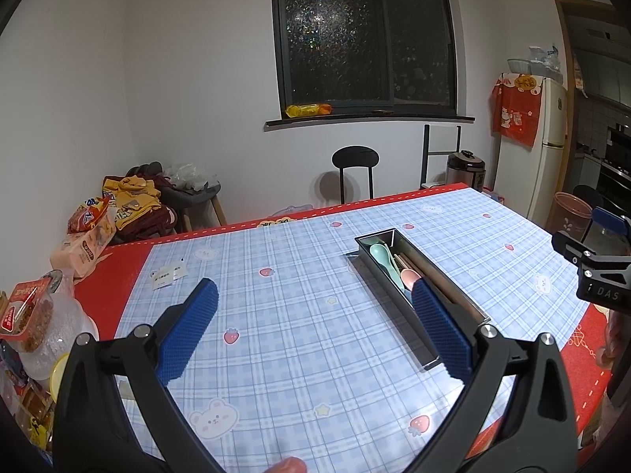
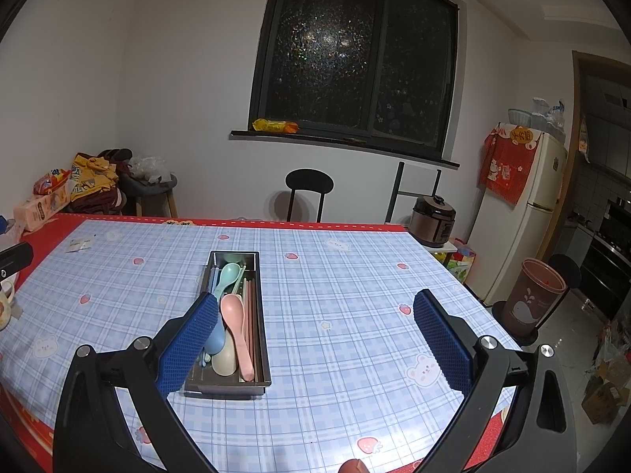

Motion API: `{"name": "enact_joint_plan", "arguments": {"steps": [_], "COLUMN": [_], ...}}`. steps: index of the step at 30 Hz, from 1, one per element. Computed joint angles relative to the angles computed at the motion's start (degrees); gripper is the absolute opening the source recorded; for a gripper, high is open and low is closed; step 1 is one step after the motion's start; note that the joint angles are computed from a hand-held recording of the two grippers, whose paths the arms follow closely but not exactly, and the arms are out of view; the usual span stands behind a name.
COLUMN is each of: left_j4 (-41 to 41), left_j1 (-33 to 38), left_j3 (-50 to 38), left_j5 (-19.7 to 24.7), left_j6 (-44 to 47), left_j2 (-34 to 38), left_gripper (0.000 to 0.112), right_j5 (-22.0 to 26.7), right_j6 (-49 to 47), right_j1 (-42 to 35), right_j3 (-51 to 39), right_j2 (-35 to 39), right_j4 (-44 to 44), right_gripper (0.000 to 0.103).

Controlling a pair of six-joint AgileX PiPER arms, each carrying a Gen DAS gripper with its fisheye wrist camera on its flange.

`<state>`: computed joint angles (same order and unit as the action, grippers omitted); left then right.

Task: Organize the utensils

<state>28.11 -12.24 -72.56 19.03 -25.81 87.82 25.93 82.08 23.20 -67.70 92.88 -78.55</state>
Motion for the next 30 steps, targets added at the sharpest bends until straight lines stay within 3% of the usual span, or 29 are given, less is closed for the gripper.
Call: {"name": "enact_joint_plan", "arguments": {"steps": [13,16,19,30], "left_j4": [-1.7,-2.3,5.2,13.7], "left_j1": [0.4,0.7,0.7,-1.4], "left_j3": [-0.2,1.3,3.9,4.3], "left_j5": [0.3,-1.6,-4.6,-4.0], "left_j6": [1.1,1.3,-7.2,-13.8], "left_j2": [0.4,-0.6,-2.3,-3.2], "left_gripper": [0.097,0.097,0.097,0.097], "right_j5": [-0.4,-0.3,-0.5,-0.4], "right_j6": [0.4,-0.1,0.0,-0.6], "right_j1": [-0.2,-0.2,-0.4,-0.2], "right_j3": [0.2,-0.1,-0.1,-0.3], "right_j2": [0.3,0.4,0.5,0.6], "right_j4": [-0.5,-0.1,-0.1,0.4], "right_gripper": [0.097,0.097,0.097,0.097]}}
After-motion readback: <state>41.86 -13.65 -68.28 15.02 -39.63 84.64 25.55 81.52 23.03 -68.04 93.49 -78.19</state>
